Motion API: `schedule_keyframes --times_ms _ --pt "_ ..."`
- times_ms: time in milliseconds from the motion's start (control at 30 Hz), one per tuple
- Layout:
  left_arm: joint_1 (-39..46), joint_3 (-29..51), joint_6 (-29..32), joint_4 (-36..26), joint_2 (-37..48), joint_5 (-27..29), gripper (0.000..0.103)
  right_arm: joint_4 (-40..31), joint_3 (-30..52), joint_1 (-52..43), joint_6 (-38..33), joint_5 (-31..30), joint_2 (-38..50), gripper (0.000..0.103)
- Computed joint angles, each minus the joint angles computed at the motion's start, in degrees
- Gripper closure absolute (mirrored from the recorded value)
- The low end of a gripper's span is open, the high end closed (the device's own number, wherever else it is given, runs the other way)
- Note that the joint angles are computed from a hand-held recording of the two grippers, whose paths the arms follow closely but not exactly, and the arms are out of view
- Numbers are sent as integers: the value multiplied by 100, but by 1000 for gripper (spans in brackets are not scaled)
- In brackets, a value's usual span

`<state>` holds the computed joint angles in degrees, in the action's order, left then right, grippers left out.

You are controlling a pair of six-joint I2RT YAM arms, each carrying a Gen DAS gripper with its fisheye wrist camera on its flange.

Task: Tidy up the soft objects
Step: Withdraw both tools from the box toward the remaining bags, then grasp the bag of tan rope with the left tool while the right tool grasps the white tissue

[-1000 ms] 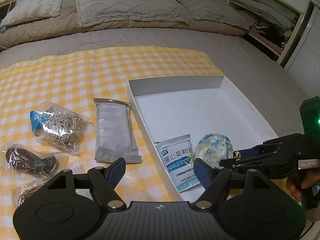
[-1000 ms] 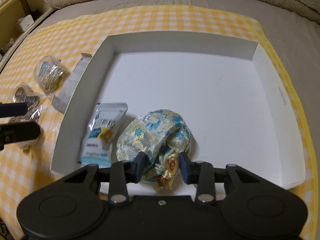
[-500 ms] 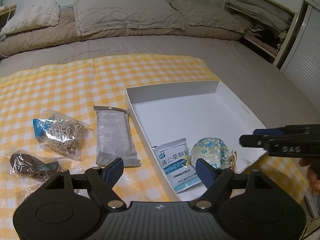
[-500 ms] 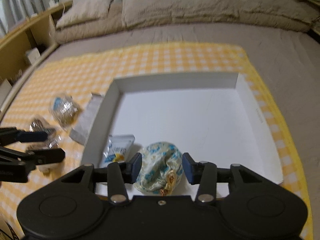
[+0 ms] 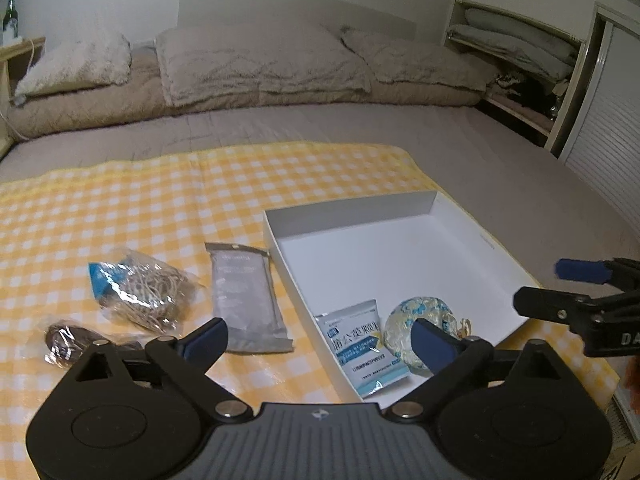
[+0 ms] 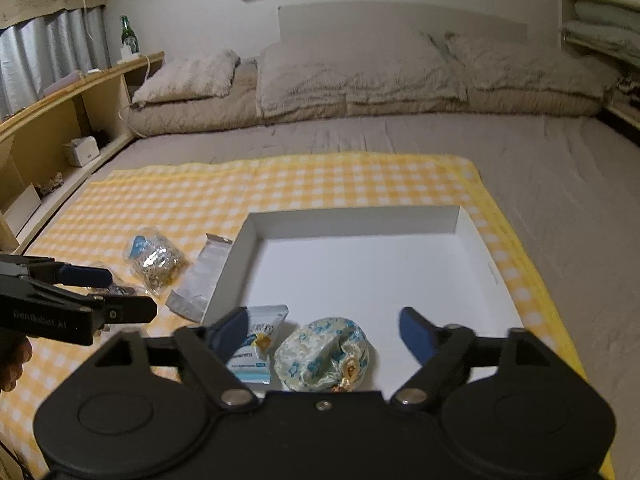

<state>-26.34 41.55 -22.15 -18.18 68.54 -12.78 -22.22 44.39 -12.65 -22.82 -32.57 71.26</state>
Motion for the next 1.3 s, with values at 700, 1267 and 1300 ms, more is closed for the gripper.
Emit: schedule_keyframes --times_ms 700,1267,1300 --pt "1415 -559 936 -245 -1558 -266 0 948 -337 1019 671 429 -439 0" --pt "3233 -484 1155 -716 -1344 541 0 1194 -165 2765 1110 1010 -80 0" --pt "3288 -470 1177 -737 -1264 593 0 1208 -157 2878 1139 1040 -30 0"
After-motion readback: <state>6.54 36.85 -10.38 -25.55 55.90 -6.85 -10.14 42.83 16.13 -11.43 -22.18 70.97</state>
